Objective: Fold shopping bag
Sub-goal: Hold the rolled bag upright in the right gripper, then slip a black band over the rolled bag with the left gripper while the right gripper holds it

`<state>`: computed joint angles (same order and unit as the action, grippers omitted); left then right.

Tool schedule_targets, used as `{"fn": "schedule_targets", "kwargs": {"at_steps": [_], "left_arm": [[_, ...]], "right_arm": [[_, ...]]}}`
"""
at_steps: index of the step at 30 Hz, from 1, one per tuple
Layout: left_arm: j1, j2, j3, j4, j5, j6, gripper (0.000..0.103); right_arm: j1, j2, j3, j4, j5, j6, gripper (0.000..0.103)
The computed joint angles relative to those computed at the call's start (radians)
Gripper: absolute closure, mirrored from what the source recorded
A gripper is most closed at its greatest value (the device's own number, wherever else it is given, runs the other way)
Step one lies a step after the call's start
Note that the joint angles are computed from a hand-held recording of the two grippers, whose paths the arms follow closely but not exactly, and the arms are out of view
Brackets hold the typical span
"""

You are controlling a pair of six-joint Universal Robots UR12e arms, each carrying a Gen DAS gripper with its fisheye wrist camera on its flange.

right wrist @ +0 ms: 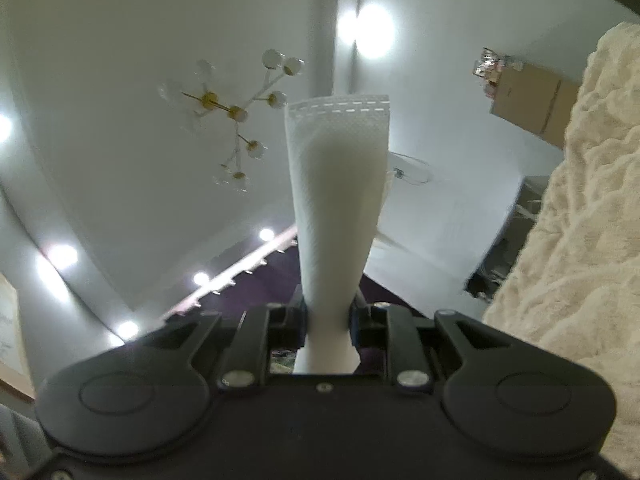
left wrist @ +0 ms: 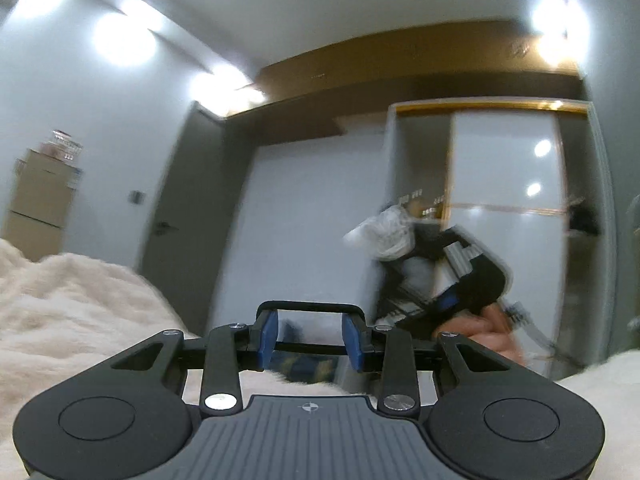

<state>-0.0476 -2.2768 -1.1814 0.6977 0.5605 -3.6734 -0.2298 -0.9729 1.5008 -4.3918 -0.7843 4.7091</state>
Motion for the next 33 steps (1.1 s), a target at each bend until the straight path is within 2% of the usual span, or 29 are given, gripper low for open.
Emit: {"fn": "schedule_targets", "kwargs": {"at_steps": [2,5,8,10,11,12,16,24,26,29,30,33], "left_arm": [[0.004,-0.003,0.007,0.038,-0.008,-0.010,0.071],[0.008,-0.006,0.015,0.126,-0.013,0.005,0.071],[0.005,0.026,-0.031,0.103,0.007,0.159,0.071],[-0.001,0.049,-0.058,0.056,0.016,0.288,0.071],[-0.002,0.053,-0.061,0.046,0.018,0.305,0.071],[-0.006,0.057,-0.063,0.029,0.020,0.340,0.066],[-0.020,0.075,-0.075,-0.037,0.038,0.492,0.062],[-0.043,0.106,-0.133,-0.082,0.140,0.763,0.060],[-0.043,0.110,-0.140,-0.078,0.152,0.792,0.060],[-0.055,0.115,-0.149,-0.112,0.183,0.879,0.060],[-0.056,0.112,-0.145,-0.115,0.181,0.878,0.060],[-0.055,0.105,-0.139,-0.105,0.181,0.869,0.060]], "right_arm": [[0.001,-0.018,0.025,0.056,0.004,-0.063,0.084],[0.002,-0.032,0.041,0.094,0.004,-0.104,0.084],[0.004,-0.053,0.063,0.143,0.010,-0.162,0.084],[0.006,-0.060,0.067,0.162,0.019,-0.184,0.084],[0.007,-0.064,0.071,0.169,0.026,-0.193,0.084],[0.007,-0.066,0.070,0.175,0.030,-0.197,0.084],[0.010,-0.077,0.073,0.201,0.057,-0.222,0.084],[0.014,-0.085,0.068,0.227,0.084,-0.268,0.084],[0.015,-0.089,0.068,0.239,0.096,-0.289,0.084],[0.015,-0.083,0.052,0.216,0.119,-0.272,0.085],[0.015,-0.076,0.041,0.198,0.131,-0.248,0.086],[0.009,-0.043,-0.014,0.106,0.174,-0.099,0.088]]}}
